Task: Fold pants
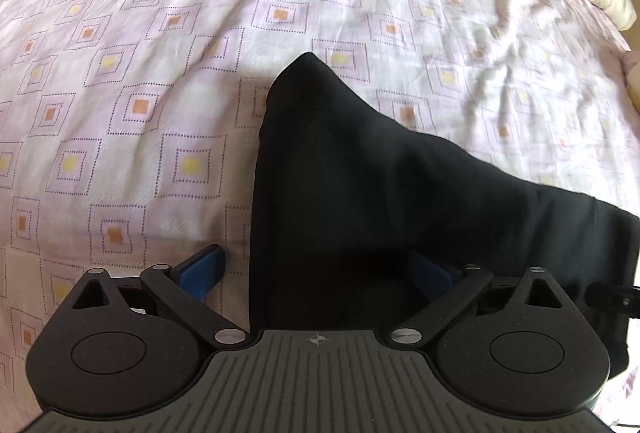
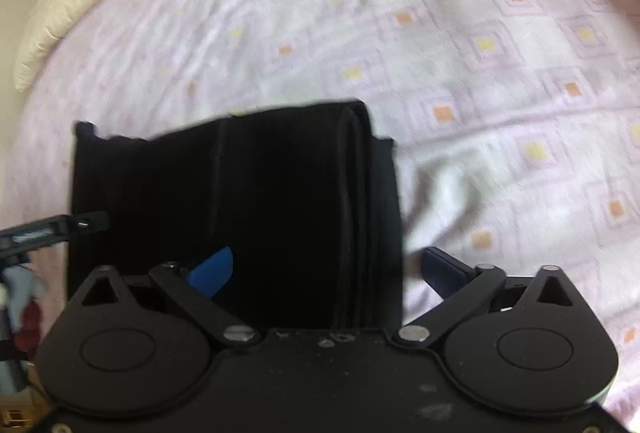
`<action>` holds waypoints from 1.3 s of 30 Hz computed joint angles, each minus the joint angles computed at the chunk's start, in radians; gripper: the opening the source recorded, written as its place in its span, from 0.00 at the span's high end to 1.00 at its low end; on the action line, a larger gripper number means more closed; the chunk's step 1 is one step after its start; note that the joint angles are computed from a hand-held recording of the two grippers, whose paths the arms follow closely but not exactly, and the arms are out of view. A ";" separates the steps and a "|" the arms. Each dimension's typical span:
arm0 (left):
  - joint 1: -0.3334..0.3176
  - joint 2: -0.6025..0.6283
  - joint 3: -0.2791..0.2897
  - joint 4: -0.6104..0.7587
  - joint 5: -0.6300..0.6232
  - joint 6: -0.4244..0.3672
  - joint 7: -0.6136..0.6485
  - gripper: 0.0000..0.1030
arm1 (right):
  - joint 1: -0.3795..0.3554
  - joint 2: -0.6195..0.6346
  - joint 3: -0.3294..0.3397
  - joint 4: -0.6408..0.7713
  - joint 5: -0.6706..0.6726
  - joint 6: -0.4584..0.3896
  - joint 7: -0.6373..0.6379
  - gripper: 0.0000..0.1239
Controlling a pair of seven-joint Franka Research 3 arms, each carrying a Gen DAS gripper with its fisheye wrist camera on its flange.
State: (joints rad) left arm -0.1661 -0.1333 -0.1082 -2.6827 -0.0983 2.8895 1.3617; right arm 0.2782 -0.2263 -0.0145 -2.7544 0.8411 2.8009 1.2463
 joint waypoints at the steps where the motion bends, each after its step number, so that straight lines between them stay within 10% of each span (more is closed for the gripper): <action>1: 0.003 0.001 -0.004 0.000 0.004 0.004 -0.017 0.03 | -0.017 0.009 0.013 0.012 -0.044 -0.011 0.054 0.40; 3: -0.020 -0.013 0.010 -0.017 -0.049 0.029 0.012 0.16 | -0.013 0.010 -0.001 0.021 -0.021 -0.023 0.048 0.61; 4: -0.053 -0.021 0.027 -0.029 -0.109 0.055 0.061 0.40 | -0.013 -0.004 -0.004 0.015 -0.009 -0.029 0.049 0.73; 8: -0.054 -0.087 0.009 -0.054 -0.092 0.043 -0.003 0.80 | -0.039 -0.101 0.038 -0.033 -0.126 -0.025 0.153 0.79; 17: -0.043 -0.279 0.088 -0.125 -0.018 0.046 -0.027 0.87 | 0.041 -0.226 0.056 -0.001 -0.255 -0.051 0.256 0.82; 30: 0.166 -0.272 0.358 0.025 -0.003 -0.030 0.297 0.87 | 0.210 0.326 0.167 0.627 -0.119 -0.013 0.219 0.82; 35: 0.180 -0.094 0.409 0.172 -0.124 -0.043 0.430 0.84 | 0.242 0.563 0.178 0.903 -0.301 -0.021 0.382 0.81; 39: 0.299 0.048 0.344 0.268 0.009 -0.107 0.281 0.81 | 0.401 0.731 -0.012 1.131 -0.670 -0.190 0.786 0.73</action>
State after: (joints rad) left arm 0.1324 -0.0850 0.2363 -2.4147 -0.0896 2.7823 1.6423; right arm 0.6796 0.5047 -0.0261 -1.6229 0.1713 2.6105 2.0324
